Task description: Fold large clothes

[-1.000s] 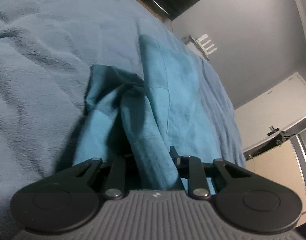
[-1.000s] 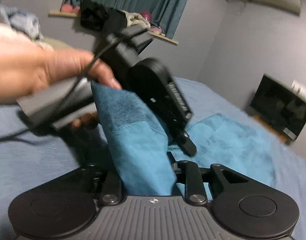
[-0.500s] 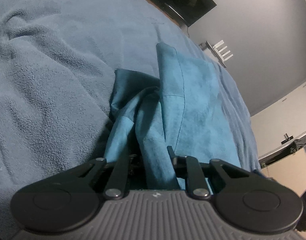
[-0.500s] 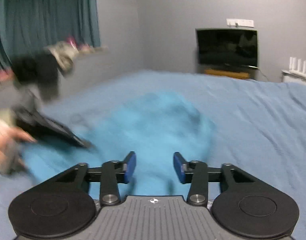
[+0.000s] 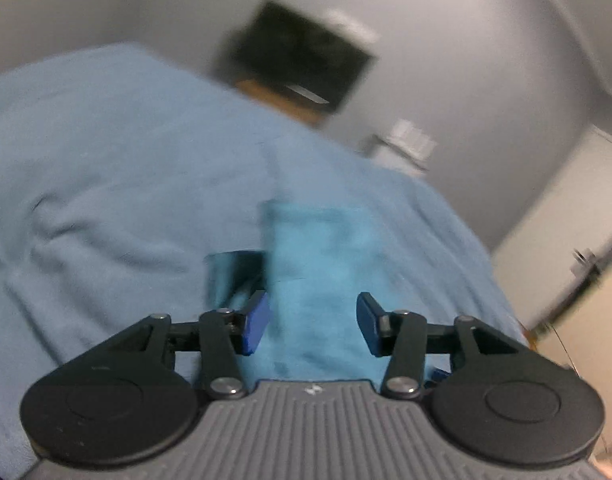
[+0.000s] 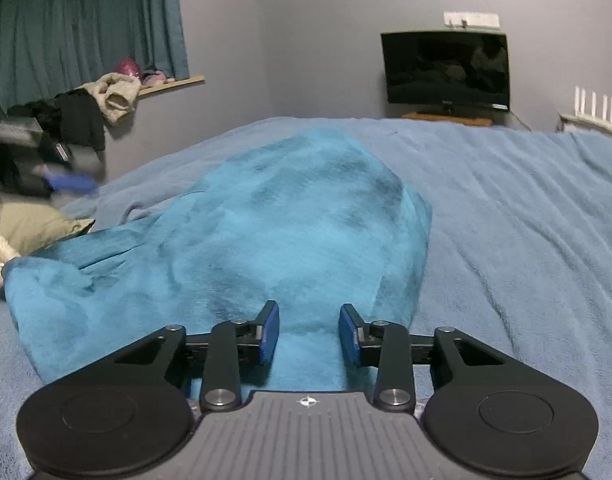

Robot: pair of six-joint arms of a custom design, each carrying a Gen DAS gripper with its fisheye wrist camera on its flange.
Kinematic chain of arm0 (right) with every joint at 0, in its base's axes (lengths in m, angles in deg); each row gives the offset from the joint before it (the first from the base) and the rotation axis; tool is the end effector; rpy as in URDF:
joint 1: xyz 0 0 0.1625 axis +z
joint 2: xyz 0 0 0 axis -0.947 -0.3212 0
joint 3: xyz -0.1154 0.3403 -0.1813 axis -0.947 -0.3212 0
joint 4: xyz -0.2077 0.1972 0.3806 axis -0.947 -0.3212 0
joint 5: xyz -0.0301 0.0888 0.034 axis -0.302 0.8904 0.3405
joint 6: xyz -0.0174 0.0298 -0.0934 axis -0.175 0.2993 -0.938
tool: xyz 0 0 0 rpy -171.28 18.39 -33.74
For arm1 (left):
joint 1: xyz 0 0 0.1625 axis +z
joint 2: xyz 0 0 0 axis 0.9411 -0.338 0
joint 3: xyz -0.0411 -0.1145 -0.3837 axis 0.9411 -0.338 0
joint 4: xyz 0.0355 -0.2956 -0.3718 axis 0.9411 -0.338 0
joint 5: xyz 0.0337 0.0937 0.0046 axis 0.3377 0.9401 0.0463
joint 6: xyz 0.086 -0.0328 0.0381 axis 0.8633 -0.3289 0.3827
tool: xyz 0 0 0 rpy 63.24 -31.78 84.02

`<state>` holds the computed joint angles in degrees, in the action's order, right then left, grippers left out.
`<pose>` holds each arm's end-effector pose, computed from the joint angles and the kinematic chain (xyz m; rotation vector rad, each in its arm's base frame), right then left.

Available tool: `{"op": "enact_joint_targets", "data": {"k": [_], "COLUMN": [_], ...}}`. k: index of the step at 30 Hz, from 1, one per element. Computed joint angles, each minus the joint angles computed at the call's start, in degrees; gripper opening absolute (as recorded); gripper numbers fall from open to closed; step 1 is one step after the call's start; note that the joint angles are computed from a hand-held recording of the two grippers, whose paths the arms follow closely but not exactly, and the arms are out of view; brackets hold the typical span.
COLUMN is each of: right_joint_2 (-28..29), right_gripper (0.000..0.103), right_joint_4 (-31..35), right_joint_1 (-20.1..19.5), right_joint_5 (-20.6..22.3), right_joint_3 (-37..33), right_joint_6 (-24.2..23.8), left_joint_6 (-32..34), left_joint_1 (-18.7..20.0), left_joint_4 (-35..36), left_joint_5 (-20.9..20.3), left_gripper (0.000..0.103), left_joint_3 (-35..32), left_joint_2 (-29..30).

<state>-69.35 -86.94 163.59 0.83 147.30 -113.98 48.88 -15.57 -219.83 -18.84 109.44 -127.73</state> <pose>0.1763 -0.8503 0.2277 1.5083 -2.4634 0.7117 -0.2402 -0.6990 0.2688 -0.0130 2.3472 -1.5023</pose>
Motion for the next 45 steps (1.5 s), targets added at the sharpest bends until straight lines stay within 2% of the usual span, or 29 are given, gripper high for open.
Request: {"op": "enact_joint_targets", "data": {"k": [2,5,8,10,12,13,15,17,19,20,23,24,26,28,33,34,36,41,43,45], "right_joint_2": [-2.17,-5.28,-6.80,-7.19,-6.91,-6.64,-6.28,-6.07,-5.33,-4.80,-2.89,-2.08,-0.07,1.81,6.69,7.39,9.64,15.70,18.28,21.09], "right_gripper": [0.032,0.034,0.039,0.039,0.041,0.041,0.041,0.044,0.044,0.044,0.044,0.045,0.046,0.045,0.043,0.043,0.043,0.043,0.043,0.048], "right_joint_4": [-0.15,2.22,11.99,16.00,14.39,12.13,9.68,9.57,8.23,6.22,2.17,0.50,-2.26,-3.39,-3.53,-3.20,-2.13,1.36,1.86,3.49], "right_joint_1": [0.02,-0.35,-0.52,-0.48,0.14,0.37,0.39,0.24,-0.24,-0.42,-0.76,-0.82,-0.84,-0.90,-0.77,-0.78,-0.82,-0.96,-0.61,-0.34], "right_joint_5": [1.25,4.64,7.02,6.31,2.45,0.77,0.55,2.64,5.42,6.24,6.51,6.02,4.42,3.44,2.15,2.14,2.61,4.96,4.76,4.67], "right_joint_3": [2.21,4.73,3.00,2.43,3.17,3.94,4.59,3.88,2.92,2.50,0.07,-0.70,-2.65,-4.70,-10.66,-11.61,-14.43,-22.32,-25.64,-29.59], "right_joint_6": [-1.93,-5.72,-8.24,-10.11,-10.48,-10.60,-9.93,-6.46,-2.05,0.41,7.23,8.77,11.08,11.97,10.42,10.23,10.25,12.58,12.42,12.00], "left_joint_6": [1.17,-1.45,-4.79,-6.08,-10.82,-11.34,-11.66,-10.83,-9.46,-8.77,-4.82,-3.76,-4.37,-7.06,-10.56,-10.37,-8.97,-6.40,-5.37,-6.15], "left_joint_1": [-0.95,-1.09,0.08,0.79,2.50,2.80,3.08,2.83,2.23,2.16,3.37,4.24,5.93,7.77,10.78,11.23,11.85,11.30,11.16,11.60], "left_joint_4": [5.70,19.87,29.14,33.58,37.11,36.77,36.59,34.88,29.14,25.41,13.45,10.24,7.22,7.97,13.64,13.65,15.85,15.86,16.06,17.39], "left_joint_5": [-2.42,-2.89,-2.40,1.53,-0.55,-1.25,-1.95,-1.85,-1.55,-1.30,-0.87,-0.74,-1.90,-3.66,-6.40,-7.48,-8.58,-1.60,1.45,1.34], "left_gripper": [0.047,0.047,0.047,0.046,0.046,0.046,0.046,0.046,0.047,0.052,0.081,0.085,0.085,0.085,0.084,0.079,0.022,0.006,0.006,0.006], "left_joint_3": [0.48,-0.37,-0.69,-1.16,-1.89,-1.97,-2.01,-1.49,-0.62,-0.84,-4.24,-6.88,-11.09,-15.37,-23.82,-24.44,-26.33,-26.95,-27.35,-27.62], "left_joint_2": [-0.97,-1.03,-0.54,0.57,0.40,0.21,-0.06,-0.42,-0.54,-0.09,3.03,5.15,7.79,10.12,15.07,15.54,16.88,17.91,18.40,18.41]}}
